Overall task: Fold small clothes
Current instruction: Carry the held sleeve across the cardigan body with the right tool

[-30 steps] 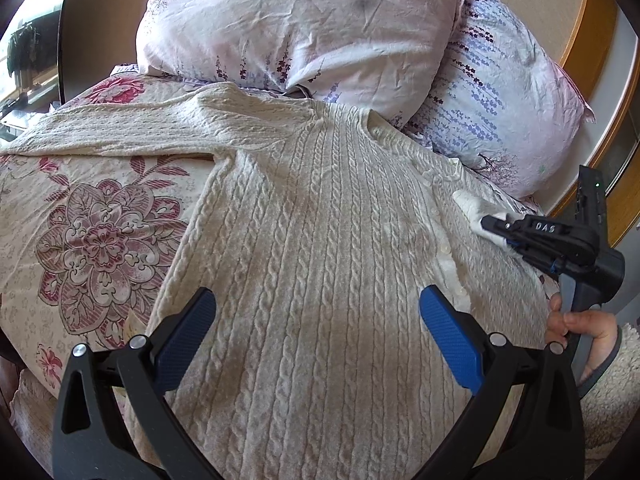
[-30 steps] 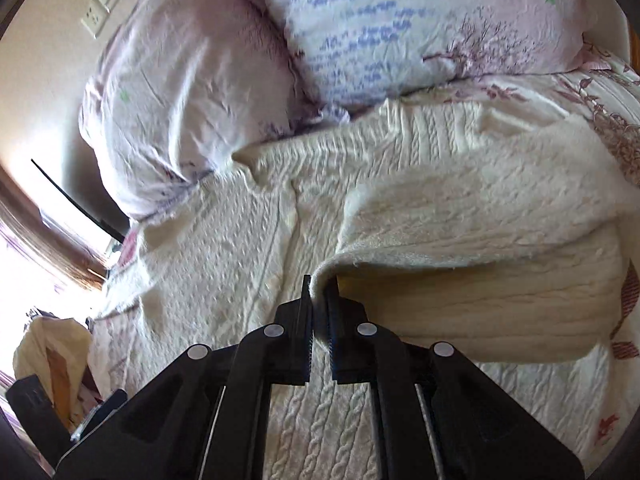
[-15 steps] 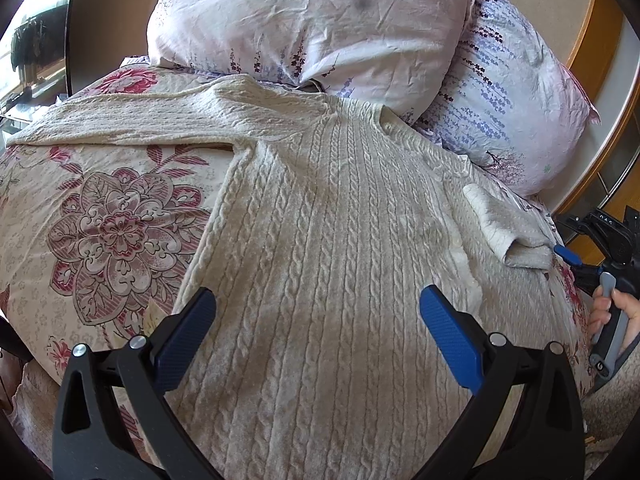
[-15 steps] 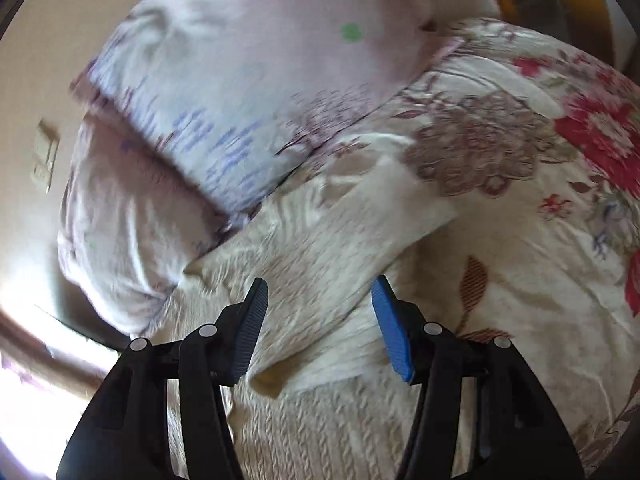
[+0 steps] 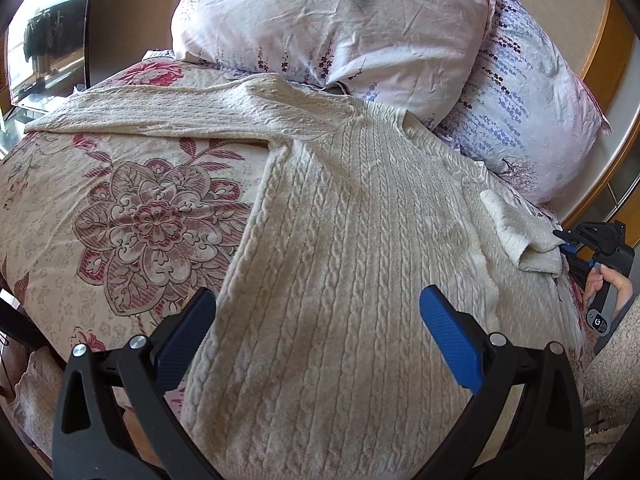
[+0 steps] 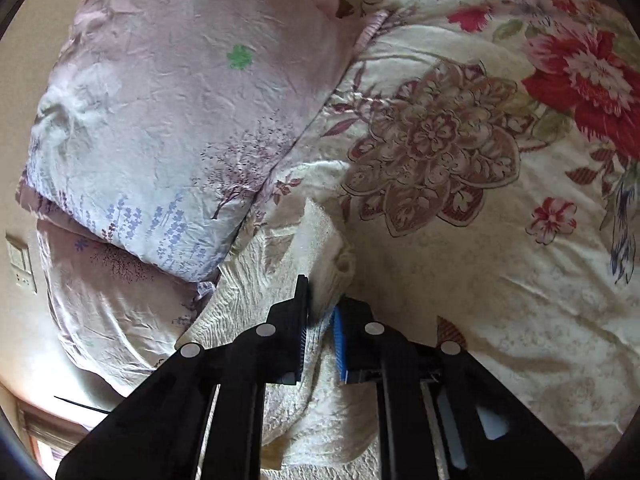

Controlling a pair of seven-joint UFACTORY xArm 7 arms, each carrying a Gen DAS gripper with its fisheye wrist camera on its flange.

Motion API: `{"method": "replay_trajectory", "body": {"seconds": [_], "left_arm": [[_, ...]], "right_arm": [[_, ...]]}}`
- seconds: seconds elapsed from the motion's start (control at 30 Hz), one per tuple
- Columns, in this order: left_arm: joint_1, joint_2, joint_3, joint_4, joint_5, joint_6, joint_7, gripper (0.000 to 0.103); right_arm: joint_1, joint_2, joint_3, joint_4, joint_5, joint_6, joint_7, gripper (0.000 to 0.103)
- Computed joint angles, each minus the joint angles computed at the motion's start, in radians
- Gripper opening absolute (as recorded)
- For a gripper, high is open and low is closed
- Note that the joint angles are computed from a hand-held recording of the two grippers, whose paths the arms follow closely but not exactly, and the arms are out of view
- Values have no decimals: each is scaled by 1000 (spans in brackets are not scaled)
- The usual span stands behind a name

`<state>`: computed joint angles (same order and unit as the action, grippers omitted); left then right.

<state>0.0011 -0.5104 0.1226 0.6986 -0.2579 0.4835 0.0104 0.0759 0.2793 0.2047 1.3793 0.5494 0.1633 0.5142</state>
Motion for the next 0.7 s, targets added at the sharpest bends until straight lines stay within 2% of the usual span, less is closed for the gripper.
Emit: {"method": "replay_trajectory", "body": {"seconds": [0.07,0.17,0.2,0.3,0.43,0.57,0.7], "left_arm": [[6,0,1,-1,0,2,-6,101],[5,2,6,0,-6,3,-4,101],[3,3,9,0,-7,3,1,101],[-1,4,13,3,-11,5,16,101],[14,1,16,-1,-11,-2,11,101],[26,9,24,1,-24,3,-7,101],[15,27,40,13,-49,4,6,101]], "right_arm": [[26,-12,-22,3,-55,-7,8,12],[40,-4,-12,44,-91,-12,-8,11],[61,2,-29,67,-138,2,14,11],[192,24,-176,149,-396,88,181,11],[252,35,-262,180,-594,198,390,11],[174,34,-191,139,-548,181,384,8],[105,37,-90,128,-431,80,265,8]]}}
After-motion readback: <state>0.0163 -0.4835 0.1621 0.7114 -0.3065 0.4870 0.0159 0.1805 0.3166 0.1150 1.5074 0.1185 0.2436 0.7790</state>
